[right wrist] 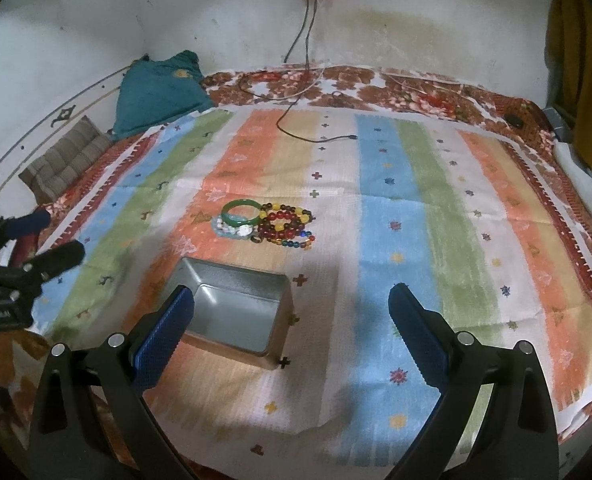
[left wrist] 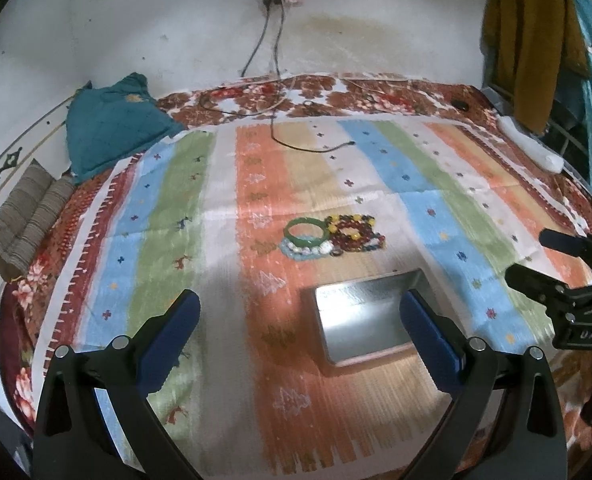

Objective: Organize jewelry
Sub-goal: 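Move both tools toward the pile of bracelets beside the tin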

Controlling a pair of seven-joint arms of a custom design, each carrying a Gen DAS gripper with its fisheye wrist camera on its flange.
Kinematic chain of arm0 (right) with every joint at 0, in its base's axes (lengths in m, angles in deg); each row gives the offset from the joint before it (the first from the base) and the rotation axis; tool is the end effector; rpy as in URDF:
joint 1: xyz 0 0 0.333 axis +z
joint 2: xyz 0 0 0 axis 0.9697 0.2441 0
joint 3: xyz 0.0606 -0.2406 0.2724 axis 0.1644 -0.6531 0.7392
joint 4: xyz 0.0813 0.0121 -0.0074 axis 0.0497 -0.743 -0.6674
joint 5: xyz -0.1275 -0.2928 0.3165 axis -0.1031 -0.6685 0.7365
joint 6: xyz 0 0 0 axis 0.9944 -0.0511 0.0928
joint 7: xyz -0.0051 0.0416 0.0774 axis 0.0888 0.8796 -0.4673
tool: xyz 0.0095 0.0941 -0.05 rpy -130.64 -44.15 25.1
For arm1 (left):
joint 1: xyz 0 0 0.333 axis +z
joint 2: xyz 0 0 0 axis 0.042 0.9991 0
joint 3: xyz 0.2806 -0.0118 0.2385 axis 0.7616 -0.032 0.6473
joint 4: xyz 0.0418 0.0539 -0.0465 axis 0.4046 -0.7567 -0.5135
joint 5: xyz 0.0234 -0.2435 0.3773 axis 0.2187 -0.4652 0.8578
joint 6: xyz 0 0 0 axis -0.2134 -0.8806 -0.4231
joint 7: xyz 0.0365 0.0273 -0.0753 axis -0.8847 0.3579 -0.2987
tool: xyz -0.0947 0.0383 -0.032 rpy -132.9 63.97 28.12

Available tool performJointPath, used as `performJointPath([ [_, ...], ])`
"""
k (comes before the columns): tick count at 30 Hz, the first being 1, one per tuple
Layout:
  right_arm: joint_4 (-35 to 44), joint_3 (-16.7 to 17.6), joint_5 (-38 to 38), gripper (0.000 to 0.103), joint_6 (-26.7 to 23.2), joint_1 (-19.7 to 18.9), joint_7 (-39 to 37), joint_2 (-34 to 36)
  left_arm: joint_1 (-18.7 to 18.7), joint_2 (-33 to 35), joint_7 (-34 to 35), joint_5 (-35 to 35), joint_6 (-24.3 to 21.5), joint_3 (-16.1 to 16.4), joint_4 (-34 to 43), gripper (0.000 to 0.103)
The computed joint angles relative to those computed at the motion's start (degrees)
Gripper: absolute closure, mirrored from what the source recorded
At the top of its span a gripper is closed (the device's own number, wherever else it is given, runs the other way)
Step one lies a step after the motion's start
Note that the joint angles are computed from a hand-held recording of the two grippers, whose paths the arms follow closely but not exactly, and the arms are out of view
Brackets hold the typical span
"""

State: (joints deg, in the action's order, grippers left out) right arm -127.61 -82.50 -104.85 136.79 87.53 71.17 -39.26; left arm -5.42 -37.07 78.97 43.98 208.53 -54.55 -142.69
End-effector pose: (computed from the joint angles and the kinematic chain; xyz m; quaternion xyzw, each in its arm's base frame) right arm 0.6573 0.1448 0.5584 -0.6524 0.6657 -0.2446 0.2671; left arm 0.6956 -0.2431 0.5669 -0.5350 0.7564 -0.3037 0.2221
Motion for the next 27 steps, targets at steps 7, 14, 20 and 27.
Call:
performJointPath([
  [7,3.2,-0.4,1.9,0.004,-1.7,0.0,-1.6,2.4,-1.1,3.2,-3.4,5.0,-2.8,1.5,5.0,0.006],
  [14,7.1,-1.3,3.4,0.004,-3.8,0.5,-2.7,5.3,-2.1,7.1,-5.5,7.6,-6.1,2.0,11.0,0.006],
  [20,10.3,-2.2,4.8,0.004,-5.5,0.9,-3.5,7.8,-2.1,10.5,-5.5,6.6,-9.5,2.0,16.0,0.006],
  [27,14.4,-2.5,7.9,0.004,-8.2,0.8,-5.7,10.9,-4.1,15.0,-7.8,10.9,-13.8,3.7,22.8,0.006],
])
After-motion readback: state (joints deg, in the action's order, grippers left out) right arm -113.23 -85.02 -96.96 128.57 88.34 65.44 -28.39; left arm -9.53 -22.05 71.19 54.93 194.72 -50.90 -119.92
